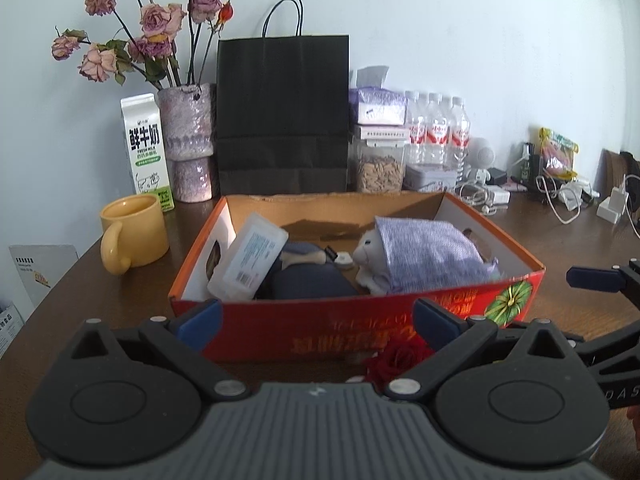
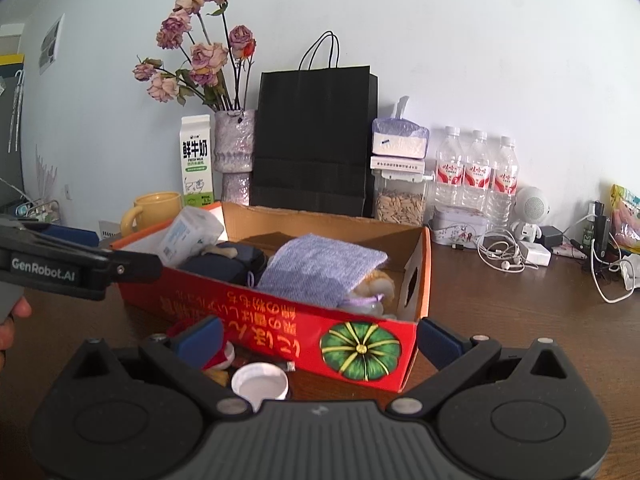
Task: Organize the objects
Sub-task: 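Grasp the red rose with the left tool while the right tool approaches the large white lid, then grasp the large white lid with the right tool while the left tool holds the rose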
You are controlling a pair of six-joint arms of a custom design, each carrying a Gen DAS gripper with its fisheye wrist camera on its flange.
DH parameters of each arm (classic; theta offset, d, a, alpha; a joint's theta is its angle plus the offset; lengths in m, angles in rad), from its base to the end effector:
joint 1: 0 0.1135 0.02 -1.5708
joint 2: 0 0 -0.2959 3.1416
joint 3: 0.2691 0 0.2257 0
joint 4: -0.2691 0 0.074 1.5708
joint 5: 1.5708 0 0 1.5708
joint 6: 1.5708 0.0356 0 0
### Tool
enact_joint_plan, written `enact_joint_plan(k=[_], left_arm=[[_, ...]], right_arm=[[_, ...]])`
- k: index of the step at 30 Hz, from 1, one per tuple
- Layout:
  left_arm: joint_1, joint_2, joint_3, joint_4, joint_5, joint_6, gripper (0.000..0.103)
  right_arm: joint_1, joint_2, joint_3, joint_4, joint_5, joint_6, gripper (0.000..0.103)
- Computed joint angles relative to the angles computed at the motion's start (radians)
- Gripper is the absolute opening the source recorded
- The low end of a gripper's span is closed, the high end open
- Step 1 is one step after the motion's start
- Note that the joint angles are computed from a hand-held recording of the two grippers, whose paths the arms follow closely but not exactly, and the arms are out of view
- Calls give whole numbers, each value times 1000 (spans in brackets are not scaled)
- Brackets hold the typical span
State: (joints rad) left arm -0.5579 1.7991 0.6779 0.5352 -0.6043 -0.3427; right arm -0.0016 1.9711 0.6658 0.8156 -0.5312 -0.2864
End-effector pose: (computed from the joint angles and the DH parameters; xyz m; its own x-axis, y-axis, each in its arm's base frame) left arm 0.2836 -0.1531 0.1747 -0.4533 -0.0430 -0.8903 -0.1256 0.9920 0.0160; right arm 0.3427 0.0175 0.1426 -0.3253 -0.2430 -0.9138 -0.5604 0.8280 -0.0207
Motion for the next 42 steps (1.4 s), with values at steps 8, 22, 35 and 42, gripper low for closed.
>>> enact_joint_plan(k=[8, 22, 35, 42], left_arm=[[-22, 37, -1, -56, 33, -41, 103], [32, 155, 108, -62, 202, -54, 103], [89, 141, 3, 147, 328, -84, 38], [125, 76, -119, 277, 303, -112, 35]], right_arm=[[-4, 35, 6, -34, -6, -39, 103], [0, 78, 42, -66, 19, -43, 103], [12, 78, 53, -94, 32, -57, 103], [27, 78, 55, -103, 55, -75, 103]])
